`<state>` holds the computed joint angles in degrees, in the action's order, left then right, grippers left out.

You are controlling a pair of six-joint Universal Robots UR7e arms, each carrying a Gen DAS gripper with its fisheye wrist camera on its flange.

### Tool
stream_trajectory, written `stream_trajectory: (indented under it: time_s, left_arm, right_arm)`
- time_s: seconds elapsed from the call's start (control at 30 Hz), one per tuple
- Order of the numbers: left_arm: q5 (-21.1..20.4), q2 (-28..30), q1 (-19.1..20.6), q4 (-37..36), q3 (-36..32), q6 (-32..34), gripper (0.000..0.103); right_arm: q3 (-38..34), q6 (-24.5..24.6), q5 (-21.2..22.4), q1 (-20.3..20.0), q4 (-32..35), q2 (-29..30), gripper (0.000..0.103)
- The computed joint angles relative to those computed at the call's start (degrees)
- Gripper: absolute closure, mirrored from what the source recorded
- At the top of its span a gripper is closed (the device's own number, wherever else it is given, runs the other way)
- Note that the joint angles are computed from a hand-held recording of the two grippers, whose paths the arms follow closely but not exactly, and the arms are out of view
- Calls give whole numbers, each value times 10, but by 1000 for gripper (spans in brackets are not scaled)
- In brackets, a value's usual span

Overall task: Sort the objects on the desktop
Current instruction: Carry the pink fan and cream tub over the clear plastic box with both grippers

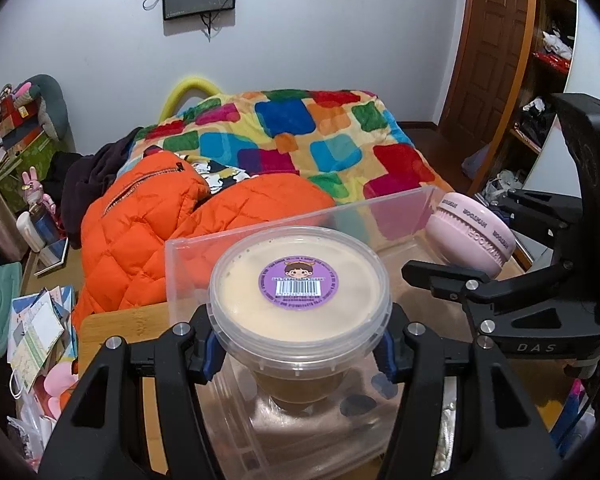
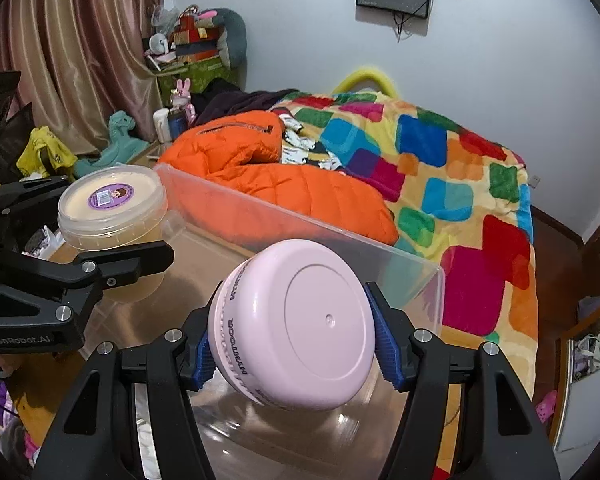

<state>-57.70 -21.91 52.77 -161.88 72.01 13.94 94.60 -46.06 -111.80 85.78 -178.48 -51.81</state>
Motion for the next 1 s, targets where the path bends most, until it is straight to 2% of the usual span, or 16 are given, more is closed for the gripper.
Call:
stream_trajectory:
  time_s: [0.3, 0.6, 0.83, 1.0]
  left_arm:
    - [12, 19, 4, 40, -29, 3, 45]
    - [25, 25, 2, 52, -34, 4, 45]
    - [23, 33, 5, 134, -69, -20, 45]
    - [47, 40, 1, 181, -86, -23, 45]
  right_arm:
    - [-27, 4, -21, -3, 46, 15, 43]
    - [-30, -26, -58, 3, 40, 27, 43]
    - [-45, -32, -81, 7, 74, 34, 43]
    - [-57, -34, -97, 10, 101, 39, 43]
